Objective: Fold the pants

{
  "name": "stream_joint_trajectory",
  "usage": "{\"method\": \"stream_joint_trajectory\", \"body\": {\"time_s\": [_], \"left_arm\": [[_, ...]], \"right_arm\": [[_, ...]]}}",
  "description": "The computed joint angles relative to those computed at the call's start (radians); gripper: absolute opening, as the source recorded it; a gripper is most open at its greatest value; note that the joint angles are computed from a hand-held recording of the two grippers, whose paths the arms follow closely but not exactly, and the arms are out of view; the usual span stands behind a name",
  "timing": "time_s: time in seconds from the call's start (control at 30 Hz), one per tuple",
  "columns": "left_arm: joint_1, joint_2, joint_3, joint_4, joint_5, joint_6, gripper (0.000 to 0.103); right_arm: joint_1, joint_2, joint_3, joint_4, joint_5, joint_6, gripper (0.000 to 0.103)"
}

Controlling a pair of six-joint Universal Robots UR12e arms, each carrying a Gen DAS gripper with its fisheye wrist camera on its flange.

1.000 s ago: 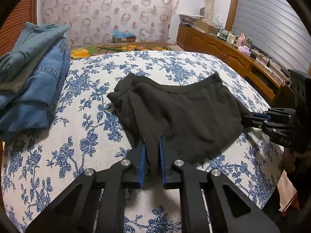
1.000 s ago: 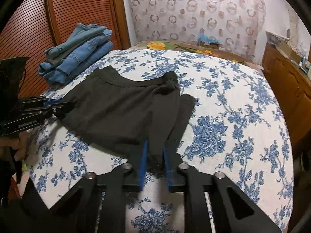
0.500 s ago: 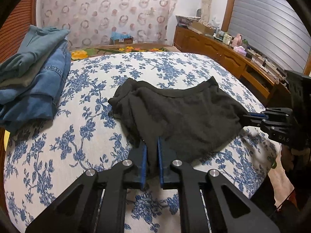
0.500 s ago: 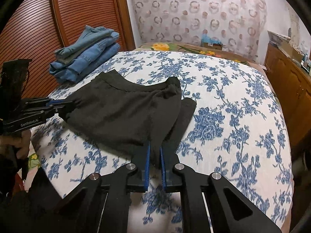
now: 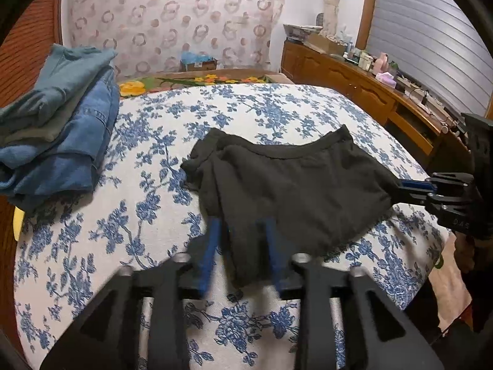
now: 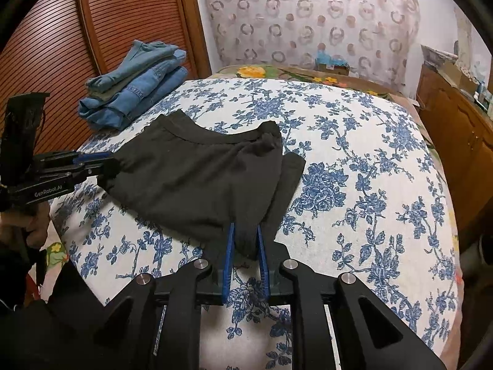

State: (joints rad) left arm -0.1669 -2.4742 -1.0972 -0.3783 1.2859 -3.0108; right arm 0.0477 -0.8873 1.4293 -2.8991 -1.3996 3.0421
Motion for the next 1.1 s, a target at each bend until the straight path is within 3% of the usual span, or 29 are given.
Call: {"method": "stream_joint_trajectory", "body": {"time_s": [0.03,0.3,0.87,1.1], "left_arm": [[0.000,-0.001,0.001,0.008,0.005,-0.001,0.051],[-0.001,-0.022,0.044,-0.028,0.031,-0.007,0.061],[-0.008,-0.089,0.167,-0.142,0.066,-0.022,0.062],[-0.004,-0.094,0.162,-0.125,0.059,-0.049,0.071]], "right_arm": [[0.000,-0.001,0.002,-0.004,0.000,0.000,0.019],[-0.001,0.005,-0.009,-0.012,-0.014,0.022,0.036],[0.012,0.093,-0.158,0.073,-0.063,0.061,0.041],[0.016,0.109,-0.180,0.100,-0.092,0.076,0.048]]}}
